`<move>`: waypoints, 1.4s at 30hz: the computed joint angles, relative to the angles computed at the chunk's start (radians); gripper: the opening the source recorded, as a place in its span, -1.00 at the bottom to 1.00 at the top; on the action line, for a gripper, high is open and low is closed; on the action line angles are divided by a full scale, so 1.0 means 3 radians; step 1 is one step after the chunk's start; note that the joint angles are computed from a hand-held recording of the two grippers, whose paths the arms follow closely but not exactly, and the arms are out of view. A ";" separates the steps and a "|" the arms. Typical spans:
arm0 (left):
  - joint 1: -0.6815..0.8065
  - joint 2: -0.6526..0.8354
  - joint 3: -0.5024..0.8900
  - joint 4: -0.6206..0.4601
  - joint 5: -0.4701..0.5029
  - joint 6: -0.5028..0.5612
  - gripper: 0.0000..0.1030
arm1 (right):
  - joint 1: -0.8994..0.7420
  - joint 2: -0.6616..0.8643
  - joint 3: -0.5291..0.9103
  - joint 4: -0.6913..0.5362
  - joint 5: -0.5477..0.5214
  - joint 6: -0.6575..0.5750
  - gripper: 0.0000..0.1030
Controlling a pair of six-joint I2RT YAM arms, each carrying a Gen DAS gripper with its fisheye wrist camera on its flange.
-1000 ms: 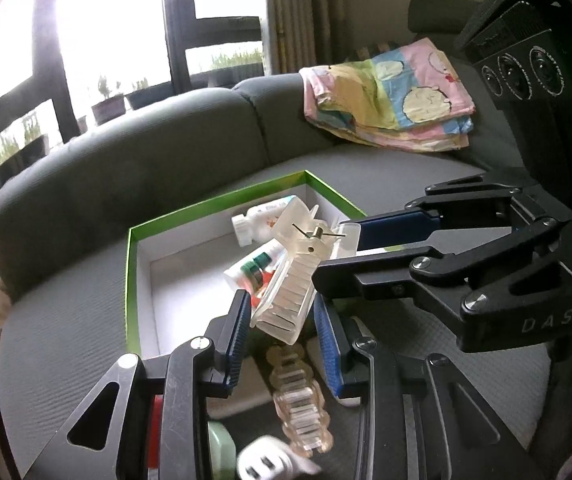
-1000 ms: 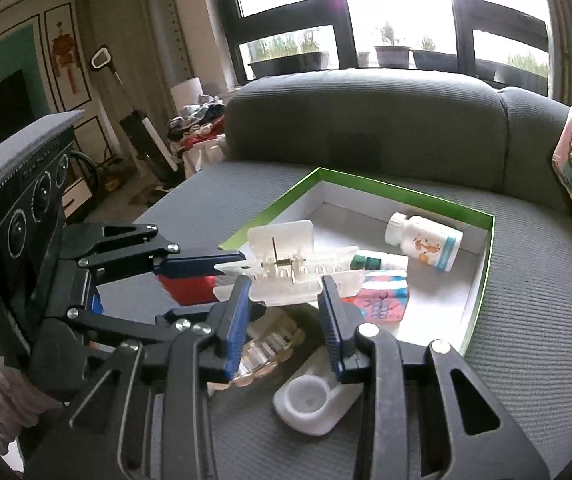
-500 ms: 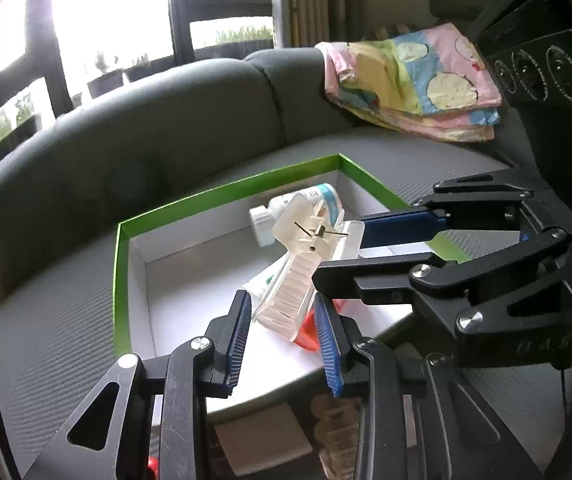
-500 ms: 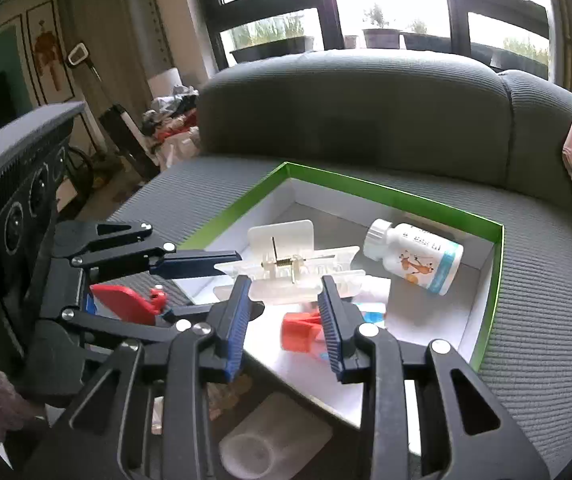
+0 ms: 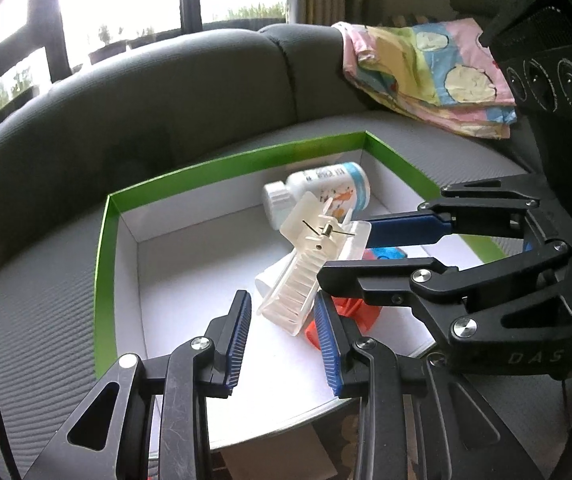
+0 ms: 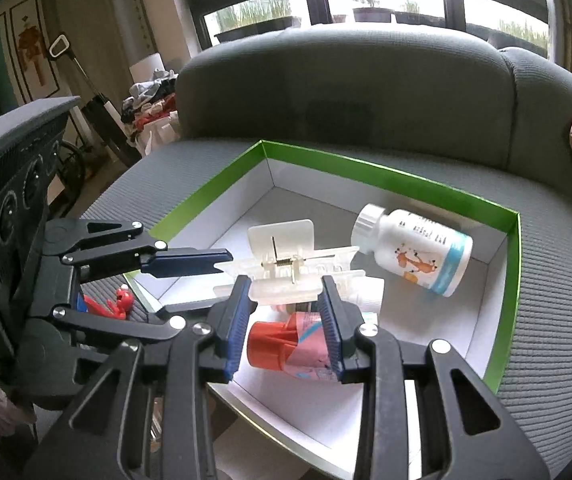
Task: Organize rigid objects
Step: 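Carry the clear hair clip over the green box and lower it inside, then open the left gripper to release the clip in the box, then move the left gripper back to the white plug adapter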
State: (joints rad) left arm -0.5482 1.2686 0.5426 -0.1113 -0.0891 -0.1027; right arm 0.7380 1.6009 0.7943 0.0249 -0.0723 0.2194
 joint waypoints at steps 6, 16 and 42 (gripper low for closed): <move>0.0037 0.0180 0.0089 -0.0048 0.0037 0.0024 -0.35 | 0.0007 0.0150 0.0082 -0.0048 0.0003 0.0022 -0.38; 0.0082 0.0307 0.0125 -0.0045 0.0042 -0.0059 -0.35 | 0.0000 0.0242 0.0137 -0.0049 -0.0034 0.0079 -0.30; -0.0159 -0.1258 -0.0014 -0.1461 -0.0755 -0.0877 0.84 | 0.0139 -0.0902 -0.0455 -0.0360 0.0368 0.0631 0.86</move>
State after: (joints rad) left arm -0.5960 0.8912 0.5384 -0.5498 -0.3157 -0.3657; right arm 0.7798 1.3304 0.6579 -0.0831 0.0380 0.4086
